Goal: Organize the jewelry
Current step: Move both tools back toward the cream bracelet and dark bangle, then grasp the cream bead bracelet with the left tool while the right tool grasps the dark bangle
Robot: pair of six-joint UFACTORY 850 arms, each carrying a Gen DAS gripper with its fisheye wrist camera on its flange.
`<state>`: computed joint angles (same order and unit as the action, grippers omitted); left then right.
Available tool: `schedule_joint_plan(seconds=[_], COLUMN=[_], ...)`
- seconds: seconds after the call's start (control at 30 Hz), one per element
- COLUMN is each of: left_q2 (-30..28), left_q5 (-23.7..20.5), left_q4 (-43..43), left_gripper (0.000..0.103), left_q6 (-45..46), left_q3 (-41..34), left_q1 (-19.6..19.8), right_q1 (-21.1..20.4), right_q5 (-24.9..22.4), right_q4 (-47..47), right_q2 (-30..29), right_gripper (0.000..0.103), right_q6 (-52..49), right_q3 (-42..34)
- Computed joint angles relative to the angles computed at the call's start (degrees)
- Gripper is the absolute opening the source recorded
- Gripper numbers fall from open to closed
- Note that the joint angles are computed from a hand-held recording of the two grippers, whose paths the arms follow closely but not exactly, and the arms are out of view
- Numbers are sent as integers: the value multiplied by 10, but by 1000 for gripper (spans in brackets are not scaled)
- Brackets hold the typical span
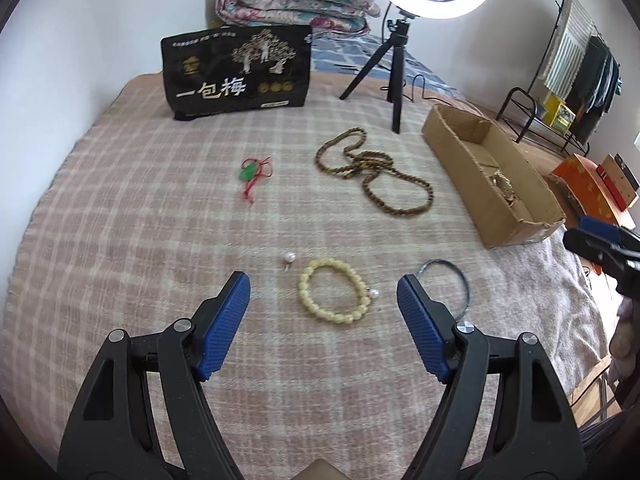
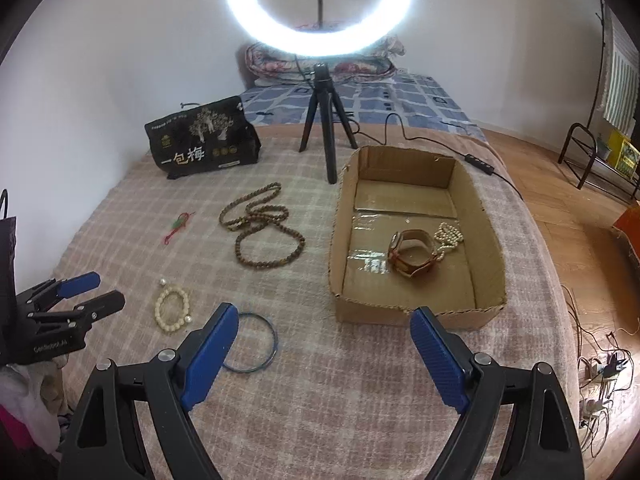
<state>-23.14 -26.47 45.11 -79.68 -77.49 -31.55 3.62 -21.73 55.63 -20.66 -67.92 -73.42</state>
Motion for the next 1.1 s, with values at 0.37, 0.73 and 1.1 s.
schedule_joint_plan(seconds=[0.37, 0.73, 1.1], left_q2=[-8, -28, -60], left_q5=[15, 28, 21], left_q4=[-66, -120, -184], left_gripper=[66, 65, 45], left_q6=[44, 103, 136], left_q3=[23, 14, -17], left_q1=[18, 18, 32], right_q1=[29, 44, 59], right_q5=[-27, -34, -28], right_q4=[-63, -118, -183], right_q2=[-28, -54, -78], right_gripper=[89, 90, 90], right_q6=[13, 45, 94], right_q3=[6, -11, -25])
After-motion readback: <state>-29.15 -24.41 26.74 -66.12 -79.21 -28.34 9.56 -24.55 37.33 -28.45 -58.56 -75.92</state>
